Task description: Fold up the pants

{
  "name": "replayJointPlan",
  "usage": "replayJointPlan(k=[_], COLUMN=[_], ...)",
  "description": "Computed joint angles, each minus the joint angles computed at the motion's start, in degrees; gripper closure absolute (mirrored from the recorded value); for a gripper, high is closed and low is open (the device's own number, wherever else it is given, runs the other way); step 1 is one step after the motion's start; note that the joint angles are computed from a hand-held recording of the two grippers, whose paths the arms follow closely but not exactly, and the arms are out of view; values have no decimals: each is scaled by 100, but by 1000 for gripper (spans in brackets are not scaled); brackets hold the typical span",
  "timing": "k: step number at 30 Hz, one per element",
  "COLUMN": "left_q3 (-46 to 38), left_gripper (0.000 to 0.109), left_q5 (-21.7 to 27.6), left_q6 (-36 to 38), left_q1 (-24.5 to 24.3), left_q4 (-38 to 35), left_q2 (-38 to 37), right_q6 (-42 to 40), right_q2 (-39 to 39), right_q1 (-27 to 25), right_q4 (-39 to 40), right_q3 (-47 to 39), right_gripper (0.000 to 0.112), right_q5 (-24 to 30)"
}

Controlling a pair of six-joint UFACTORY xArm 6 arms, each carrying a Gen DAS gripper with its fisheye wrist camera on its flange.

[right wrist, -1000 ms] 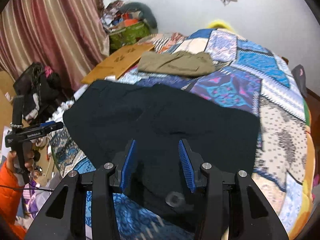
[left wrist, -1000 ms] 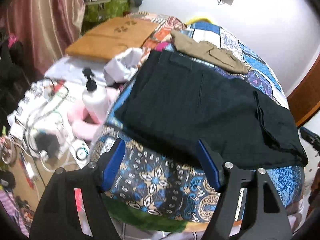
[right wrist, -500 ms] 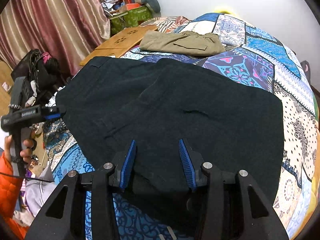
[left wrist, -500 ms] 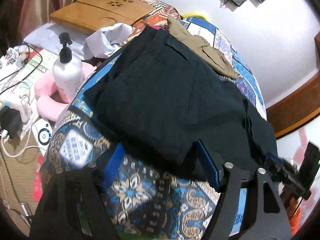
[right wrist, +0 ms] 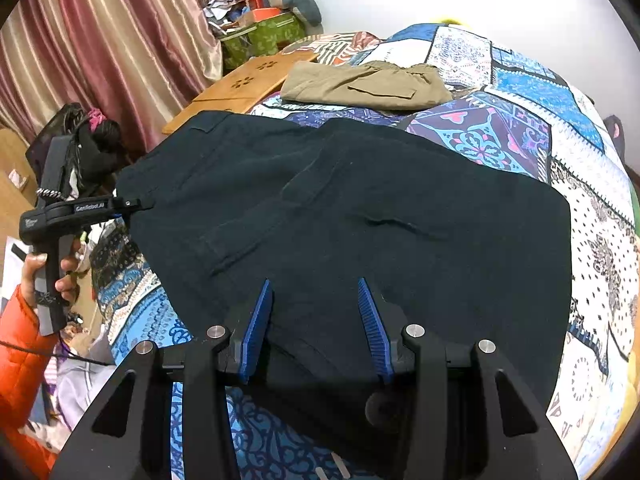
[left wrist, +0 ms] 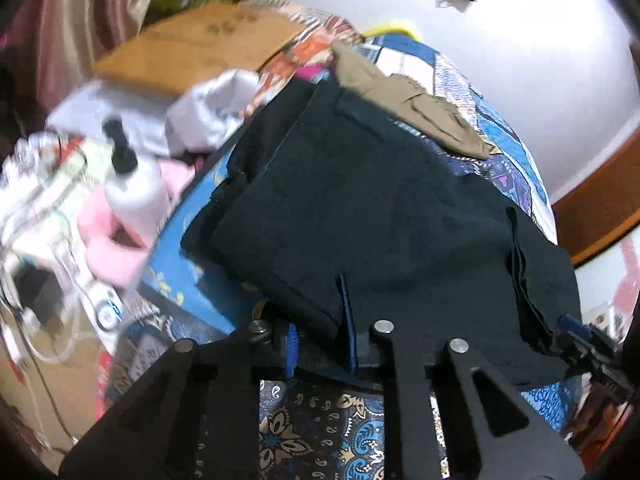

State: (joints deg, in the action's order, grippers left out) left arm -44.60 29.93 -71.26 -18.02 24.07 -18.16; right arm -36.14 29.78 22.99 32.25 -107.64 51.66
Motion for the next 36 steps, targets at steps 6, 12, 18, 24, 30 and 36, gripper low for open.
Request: replayJointPlan(k=[6,12,18,24,30,36], left_q3=[-758,-1775,-2932,-4008,-5167,-6249], left_gripper=[94,94,94,95,96,96], left_q5=[528,590,737,780,847,795], left_q6=[26,289,684,1153,1791,2802], left_q1=[-275,-491,-793,-1067,-1364,-1704], left_q4=[853,1297,1487,1283,847,-124], left_q2=[56,526,1293,2097,3003,3983], right_q6=[410,699,1047,726,341,119], right_q2=[-152,-707,-936,-985,-977,-1002], right_q1=[-261,-616,-905,-940,-975,-1030], right_q4=[203,58,-269,125,495,779], right_q3=[29,735,1231,1490,1527,1594], right_gripper=[71,71,71,70,68,68], right_q5=[126,-410,-619,-744,-721,-701])
